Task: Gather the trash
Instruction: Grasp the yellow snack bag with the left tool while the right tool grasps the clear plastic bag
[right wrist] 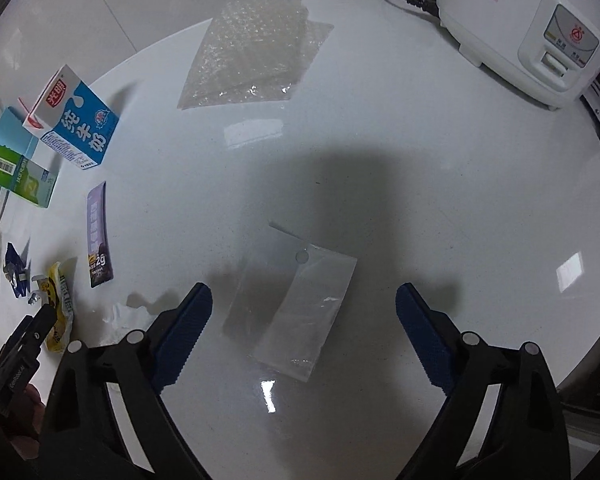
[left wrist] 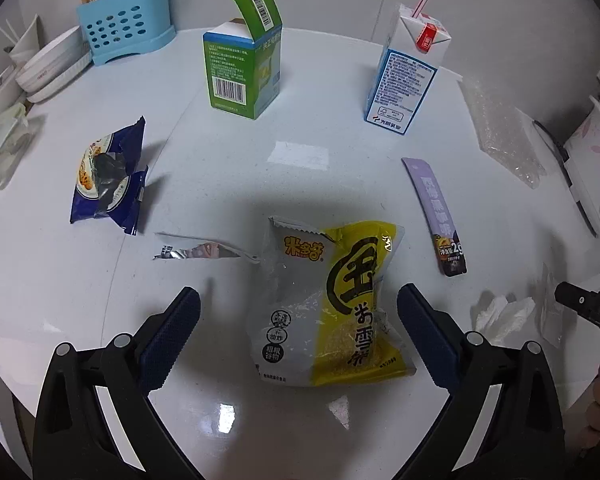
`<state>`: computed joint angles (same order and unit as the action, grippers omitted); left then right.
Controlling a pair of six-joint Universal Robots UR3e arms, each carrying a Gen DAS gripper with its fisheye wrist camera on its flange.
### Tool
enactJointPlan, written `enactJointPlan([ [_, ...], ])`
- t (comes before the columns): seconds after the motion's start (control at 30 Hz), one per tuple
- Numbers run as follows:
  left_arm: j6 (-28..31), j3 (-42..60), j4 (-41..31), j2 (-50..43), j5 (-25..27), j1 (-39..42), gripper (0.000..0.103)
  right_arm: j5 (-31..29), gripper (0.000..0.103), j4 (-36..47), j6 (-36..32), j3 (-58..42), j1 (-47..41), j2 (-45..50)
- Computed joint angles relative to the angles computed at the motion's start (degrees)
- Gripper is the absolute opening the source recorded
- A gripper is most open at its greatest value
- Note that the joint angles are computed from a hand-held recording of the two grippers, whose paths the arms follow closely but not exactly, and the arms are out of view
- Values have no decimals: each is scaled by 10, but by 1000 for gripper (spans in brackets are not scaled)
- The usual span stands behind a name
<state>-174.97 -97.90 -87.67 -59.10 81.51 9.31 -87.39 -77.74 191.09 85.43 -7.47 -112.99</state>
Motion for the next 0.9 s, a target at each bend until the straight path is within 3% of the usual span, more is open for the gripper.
enactJointPlan([
  [0.1, -22, 6, 11, -22, 18, -20, 95, 0, 83, 5, 22, -6, 7, 17],
  [0.37, -55, 27, 12, -62, 65, -72, 63, -15, 63, 29, 62, -28, 32, 46],
  [0.53, -70, 40, -4, -65, 76, -87, 50, -19, 51, 61, 74, -57, 34, 66],
  [0.73, -71, 42, -9, -60, 74, -88, 47, -25, 33, 67, 74, -65, 40, 73],
  [0.83, -68, 40, -12, -55, 72, -86, 47, -21, 16, 75, 76, -77, 44, 82],
  [0.9, -62, 41, -14, -56, 68, -80, 47, -18, 16, 77, 80, -77, 42, 81],
])
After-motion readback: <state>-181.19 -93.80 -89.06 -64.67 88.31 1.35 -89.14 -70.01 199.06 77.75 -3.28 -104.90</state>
